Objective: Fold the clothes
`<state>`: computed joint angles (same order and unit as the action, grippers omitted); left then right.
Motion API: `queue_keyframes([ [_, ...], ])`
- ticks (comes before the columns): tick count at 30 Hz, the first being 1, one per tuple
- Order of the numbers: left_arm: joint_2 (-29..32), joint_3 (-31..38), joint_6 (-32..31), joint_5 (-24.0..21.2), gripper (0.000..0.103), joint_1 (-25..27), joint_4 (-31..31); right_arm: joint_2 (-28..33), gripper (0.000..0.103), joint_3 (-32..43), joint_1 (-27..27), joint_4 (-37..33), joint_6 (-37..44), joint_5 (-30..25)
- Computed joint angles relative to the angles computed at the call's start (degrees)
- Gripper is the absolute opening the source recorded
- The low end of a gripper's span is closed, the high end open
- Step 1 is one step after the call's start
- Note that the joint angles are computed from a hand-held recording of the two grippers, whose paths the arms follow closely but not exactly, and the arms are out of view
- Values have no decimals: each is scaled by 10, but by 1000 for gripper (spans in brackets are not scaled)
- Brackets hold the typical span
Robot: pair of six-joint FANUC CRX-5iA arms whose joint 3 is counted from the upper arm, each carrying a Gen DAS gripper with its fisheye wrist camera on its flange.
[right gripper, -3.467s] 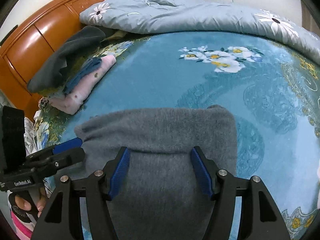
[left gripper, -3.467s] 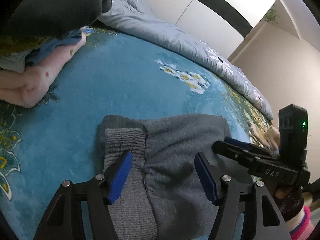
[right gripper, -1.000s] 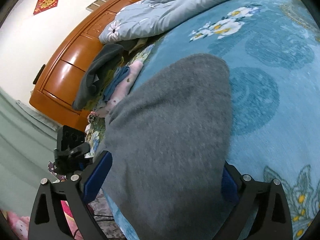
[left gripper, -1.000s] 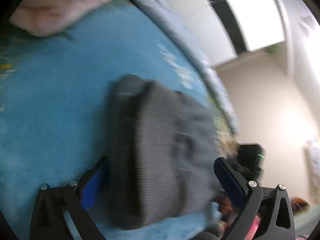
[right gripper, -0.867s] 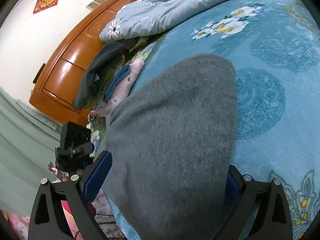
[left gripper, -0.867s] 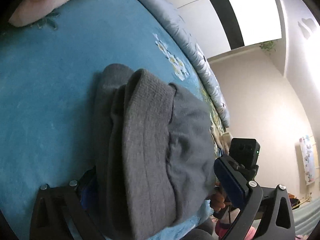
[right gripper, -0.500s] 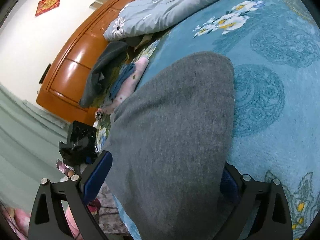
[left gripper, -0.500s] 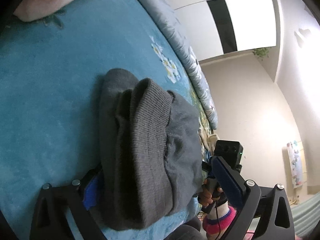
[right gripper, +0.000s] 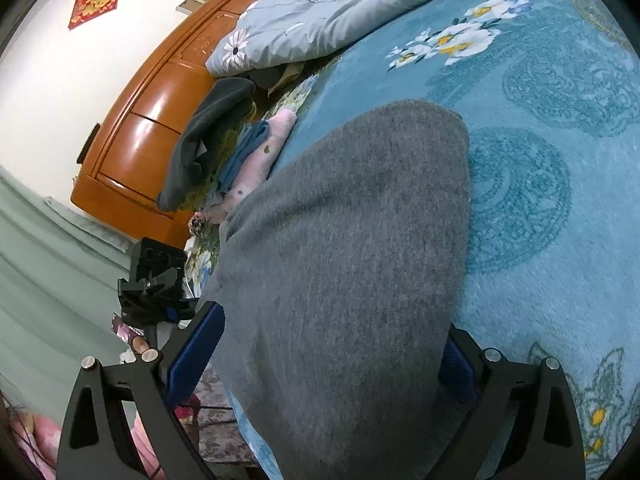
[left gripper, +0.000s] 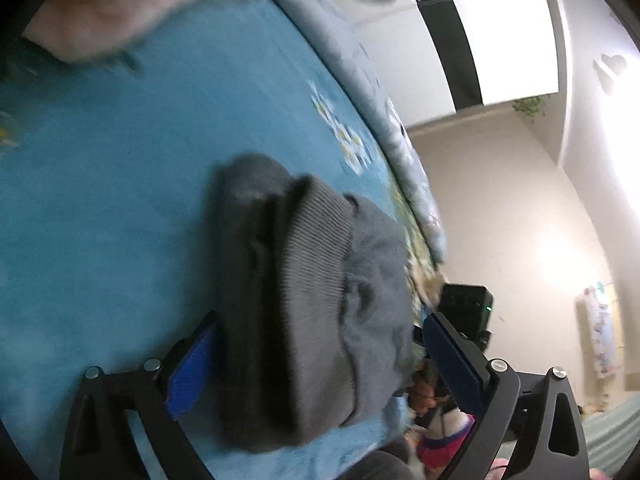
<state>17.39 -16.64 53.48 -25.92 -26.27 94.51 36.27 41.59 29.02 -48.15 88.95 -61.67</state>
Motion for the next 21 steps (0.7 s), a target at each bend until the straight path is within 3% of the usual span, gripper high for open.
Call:
queue_keyframes([
  [3,-17,-20,24,22,99,5,-20,3,98,4,2,8,-5,-3],
  [7,-2,12,106,-6,99,27,-143,2,98,4,5,14,-8,-2],
  [13,59,60,15,-92,99,16,-55,5,98,9,-1,4,-8,-7],
  [16,72,39,-107,-132,99,-2,115,11,98,16,-7,-12,0,-7],
  [18,76,29,-140,-156,99,-5,182,19,98,26,-10,-21,5,-5],
  [21,71,33,-108,-143,98,4,130,33,98,49,-7,-15,-2,-14],
])
